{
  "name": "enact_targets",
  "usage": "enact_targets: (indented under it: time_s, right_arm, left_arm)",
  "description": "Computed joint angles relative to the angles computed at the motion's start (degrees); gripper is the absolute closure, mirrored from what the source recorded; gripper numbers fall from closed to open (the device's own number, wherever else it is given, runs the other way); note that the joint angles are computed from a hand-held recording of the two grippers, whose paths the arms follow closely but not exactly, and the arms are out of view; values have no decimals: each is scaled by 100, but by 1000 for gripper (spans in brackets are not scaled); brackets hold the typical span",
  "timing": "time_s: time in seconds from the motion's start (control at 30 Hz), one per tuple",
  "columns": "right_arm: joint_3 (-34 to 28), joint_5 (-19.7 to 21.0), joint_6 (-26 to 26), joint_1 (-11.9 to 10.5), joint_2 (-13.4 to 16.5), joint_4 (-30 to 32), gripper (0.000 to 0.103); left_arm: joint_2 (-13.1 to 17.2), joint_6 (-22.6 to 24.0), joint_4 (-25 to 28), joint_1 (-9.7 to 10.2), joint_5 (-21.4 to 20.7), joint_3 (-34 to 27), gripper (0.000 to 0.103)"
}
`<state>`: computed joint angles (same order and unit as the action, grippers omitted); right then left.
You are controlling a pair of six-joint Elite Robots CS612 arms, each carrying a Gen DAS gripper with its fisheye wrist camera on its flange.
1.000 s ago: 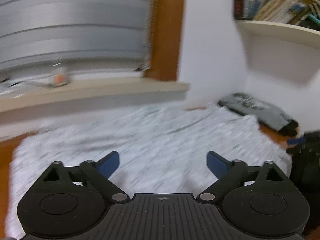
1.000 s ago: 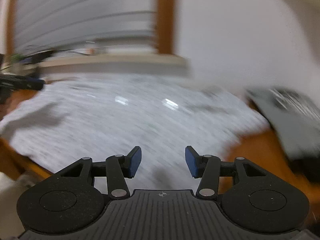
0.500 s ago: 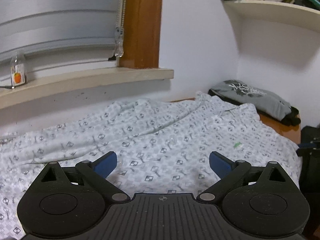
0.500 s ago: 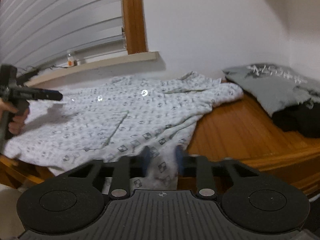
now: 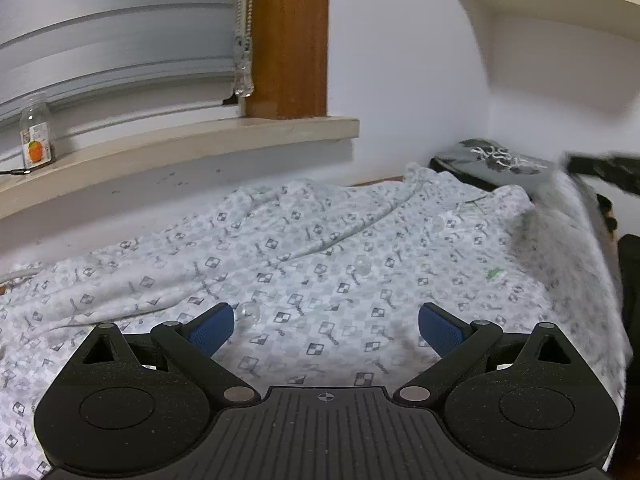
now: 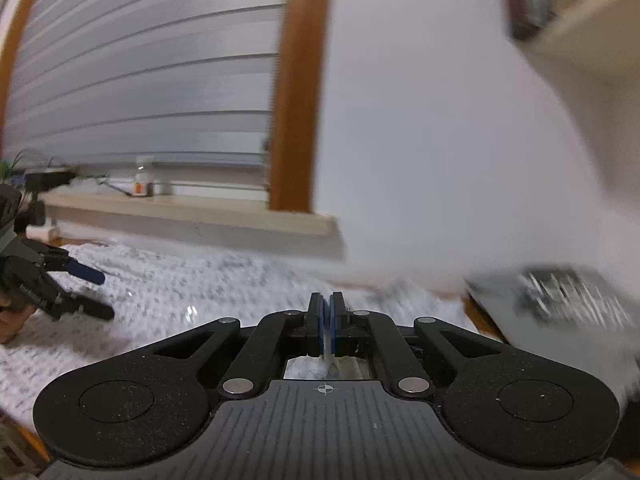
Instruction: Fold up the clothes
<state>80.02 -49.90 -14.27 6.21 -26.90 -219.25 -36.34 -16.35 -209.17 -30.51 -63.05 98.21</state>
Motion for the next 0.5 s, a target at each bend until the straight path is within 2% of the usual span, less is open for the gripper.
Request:
enact_targets:
  time_s: [0.1, 0.17, 0.33, 0.4, 0.47, 0.5]
  right_arm:
    - [-431, -8, -221, 210, 66, 470, 100]
    - [-697, -56, -462, 343, 104, 1074, 100]
    - [-964, -808, -1281, 561, 127, 2769, 97]
    - [-885, -870, -1189, 534, 96, 3046, 89]
    - [-698, -792, -1143, 468, 35, 2957, 55]
    - [-589, -754, -1147, 433, -5, 2886, 50]
  left_arm:
    - [0, 52, 31, -6, -4, -7, 4]
    - [-9, 51, 146, -7, 3, -20, 4]
    - [-42, 40, 592, -16, 67, -79, 4]
    - [-48, 100, 721, -29, 99, -97, 4]
    - [-49, 161, 812, -41, 129, -114, 4]
    - [-49, 194, 853, -41, 115, -124, 4]
